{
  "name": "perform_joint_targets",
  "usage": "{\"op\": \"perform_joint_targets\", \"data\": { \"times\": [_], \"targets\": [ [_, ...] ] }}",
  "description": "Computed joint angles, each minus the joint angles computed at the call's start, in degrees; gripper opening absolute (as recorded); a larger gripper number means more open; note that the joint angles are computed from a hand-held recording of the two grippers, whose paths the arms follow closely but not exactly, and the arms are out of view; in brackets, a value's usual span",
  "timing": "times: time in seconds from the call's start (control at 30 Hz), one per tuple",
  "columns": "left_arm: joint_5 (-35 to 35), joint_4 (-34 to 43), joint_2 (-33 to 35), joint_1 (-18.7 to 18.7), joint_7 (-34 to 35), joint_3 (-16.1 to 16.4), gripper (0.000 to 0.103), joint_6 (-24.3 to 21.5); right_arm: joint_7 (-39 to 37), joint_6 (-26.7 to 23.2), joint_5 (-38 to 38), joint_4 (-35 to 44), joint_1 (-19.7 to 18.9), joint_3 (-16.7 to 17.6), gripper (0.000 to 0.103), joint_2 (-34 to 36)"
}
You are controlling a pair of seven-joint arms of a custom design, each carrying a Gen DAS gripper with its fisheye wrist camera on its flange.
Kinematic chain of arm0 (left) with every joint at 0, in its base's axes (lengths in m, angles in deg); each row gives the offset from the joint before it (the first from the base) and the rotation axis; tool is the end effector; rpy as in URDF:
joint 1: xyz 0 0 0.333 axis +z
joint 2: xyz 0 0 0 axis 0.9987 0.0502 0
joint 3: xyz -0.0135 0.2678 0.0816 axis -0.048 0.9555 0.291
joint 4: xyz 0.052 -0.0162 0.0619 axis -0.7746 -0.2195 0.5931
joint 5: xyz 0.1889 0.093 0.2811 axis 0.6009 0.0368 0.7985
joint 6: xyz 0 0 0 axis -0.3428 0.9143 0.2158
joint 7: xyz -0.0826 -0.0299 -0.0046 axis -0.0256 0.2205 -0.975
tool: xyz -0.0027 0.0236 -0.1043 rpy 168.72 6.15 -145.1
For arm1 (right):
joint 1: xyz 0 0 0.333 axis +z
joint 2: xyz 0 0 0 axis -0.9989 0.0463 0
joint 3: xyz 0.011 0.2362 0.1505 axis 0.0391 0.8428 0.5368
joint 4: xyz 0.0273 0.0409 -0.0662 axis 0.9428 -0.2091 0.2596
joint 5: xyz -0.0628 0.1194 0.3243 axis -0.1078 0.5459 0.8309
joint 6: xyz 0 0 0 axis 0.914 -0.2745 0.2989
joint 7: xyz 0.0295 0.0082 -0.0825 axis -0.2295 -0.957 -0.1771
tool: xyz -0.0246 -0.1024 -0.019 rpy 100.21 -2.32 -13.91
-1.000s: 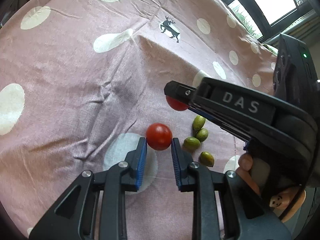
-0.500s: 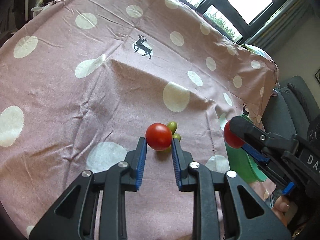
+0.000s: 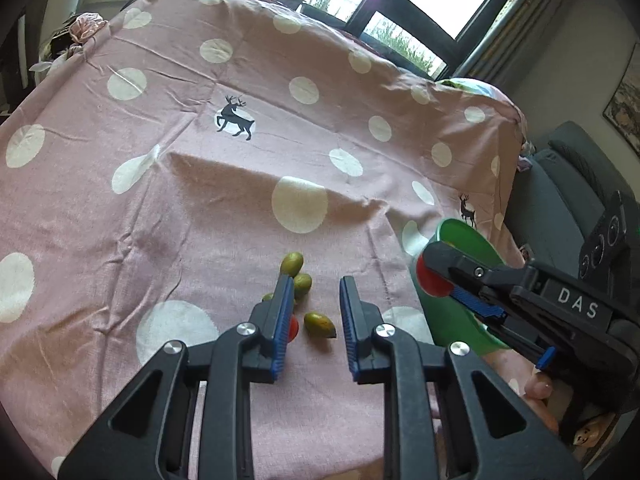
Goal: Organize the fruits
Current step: 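Lift the tomato with the right gripper and carry it over the bowl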
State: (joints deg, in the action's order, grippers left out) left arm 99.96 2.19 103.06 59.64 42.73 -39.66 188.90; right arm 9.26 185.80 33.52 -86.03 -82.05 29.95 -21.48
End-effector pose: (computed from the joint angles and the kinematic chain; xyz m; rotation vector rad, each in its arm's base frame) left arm 0.6116 -0.3416 0.5215 -2.1609 1.5077 -1.1351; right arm 0.6947 0.1666 0.5359 -1.6597 1.5286 0.0048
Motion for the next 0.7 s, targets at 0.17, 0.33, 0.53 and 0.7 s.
{"op": "perform_joint_targets", "data": {
  "times": [0.17,0.33,0.53,0.7],
  "targets": [
    [-1.52,3.82,2.36,0.72,3.0,-0.62,0.023,-7.38,2.39,-1.0,-1.75,0.8,0.22,-0.99,0.032,0.59],
    [-5.95,-0.53,0.17,4.02,5.39,-2.7,0.025,-7.84,1.95,-0.63,-1.18,0.24,-0.38,-0.53,0.032,0.35],
    [-9.08,1.39,2.15,4.75,8.3,-3.69,0.03,-8.38,2.38,-1.62,-2.01,0.89,-0.01,-0.74,0.032,0.66],
    [-12.93,6.39,5.74,4.93,12.91,-5.2,0.033,-10.57,2.09,-1.85,-2.2,0.59,0.14,-0.7,0.032,0.42]
  ]
}}
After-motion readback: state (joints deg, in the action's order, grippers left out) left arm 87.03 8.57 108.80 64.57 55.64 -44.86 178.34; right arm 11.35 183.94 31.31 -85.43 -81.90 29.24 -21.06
